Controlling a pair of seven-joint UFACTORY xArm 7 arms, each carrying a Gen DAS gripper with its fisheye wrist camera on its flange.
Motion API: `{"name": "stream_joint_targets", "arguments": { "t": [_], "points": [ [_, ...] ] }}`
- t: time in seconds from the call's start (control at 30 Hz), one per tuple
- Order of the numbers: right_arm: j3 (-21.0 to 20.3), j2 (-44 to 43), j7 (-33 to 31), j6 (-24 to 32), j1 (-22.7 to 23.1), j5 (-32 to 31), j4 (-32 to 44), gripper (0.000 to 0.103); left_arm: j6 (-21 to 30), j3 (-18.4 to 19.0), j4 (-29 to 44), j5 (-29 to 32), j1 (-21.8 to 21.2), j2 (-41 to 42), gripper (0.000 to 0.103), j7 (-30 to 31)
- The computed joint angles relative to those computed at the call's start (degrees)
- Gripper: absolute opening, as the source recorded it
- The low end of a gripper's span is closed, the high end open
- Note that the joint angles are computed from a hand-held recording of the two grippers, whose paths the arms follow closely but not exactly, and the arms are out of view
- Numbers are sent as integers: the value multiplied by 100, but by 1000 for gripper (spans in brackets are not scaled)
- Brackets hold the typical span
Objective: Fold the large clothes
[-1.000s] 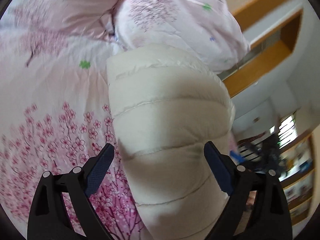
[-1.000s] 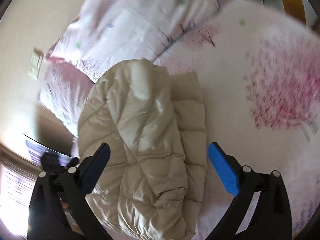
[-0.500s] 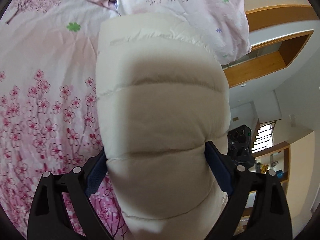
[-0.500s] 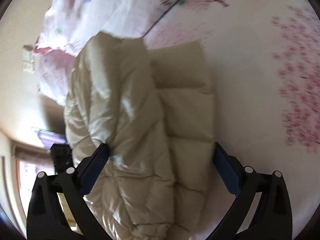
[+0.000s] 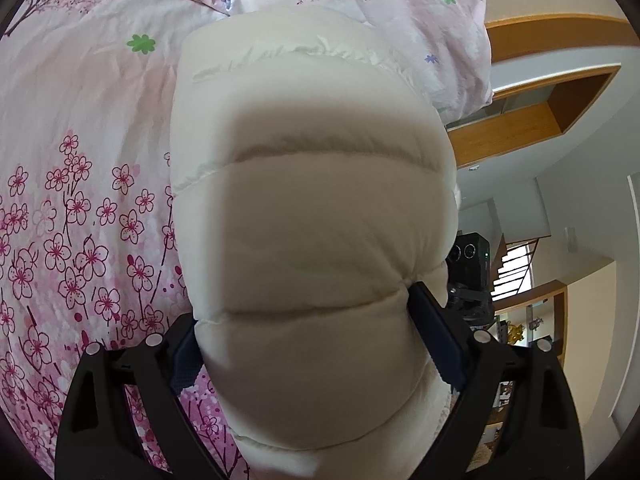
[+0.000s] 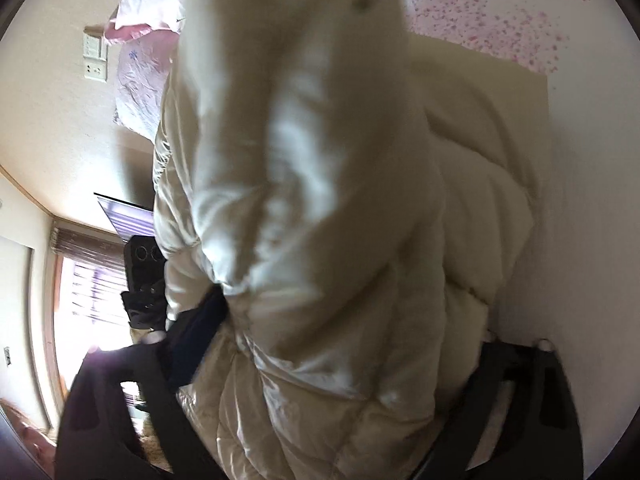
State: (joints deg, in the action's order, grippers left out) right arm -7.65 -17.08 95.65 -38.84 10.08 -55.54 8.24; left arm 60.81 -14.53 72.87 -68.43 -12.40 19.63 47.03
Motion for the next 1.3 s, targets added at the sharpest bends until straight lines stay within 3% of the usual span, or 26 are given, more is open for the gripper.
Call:
{"name": "stream_joint_targets", "arguments": {
  "t": [0.1,0.17,0.33,0.53,0.73,1.07,1.2,1.3],
  "points": [
    [267,636,-726,-1208,-21,991,-236,50,-9,-26,-134,-214,31,-59,75,115],
    [506,697,-974,-1551,-42,1421,-357,40,26,-12,-199,-325,57,-119,66,212],
    [667,227,-1079,-1420,19,1749,-519,27,226,50,-357,-652,123,-329,51,561],
    [680,-216,-1159,-987,408,1972,-280,25,420,245,-371,-898,228,-546,48,844],
    [689,470,-1385,-850,610,2005,695,25,230,443,-173,-972,382,-564,48,927],
    [1256,2661,-1047,-888,10,1787,2512,27,-404,469,674,-203,649,265,49,237],
    [1498,3028,-1043,-876,-247,1943,2704,32,-432,303,891,7,836,595,54,135],
    [1651,2845,-1172,-533,-282,2172,2577,37,-565,214,968,122,889,722,57,100]
  ]
}}
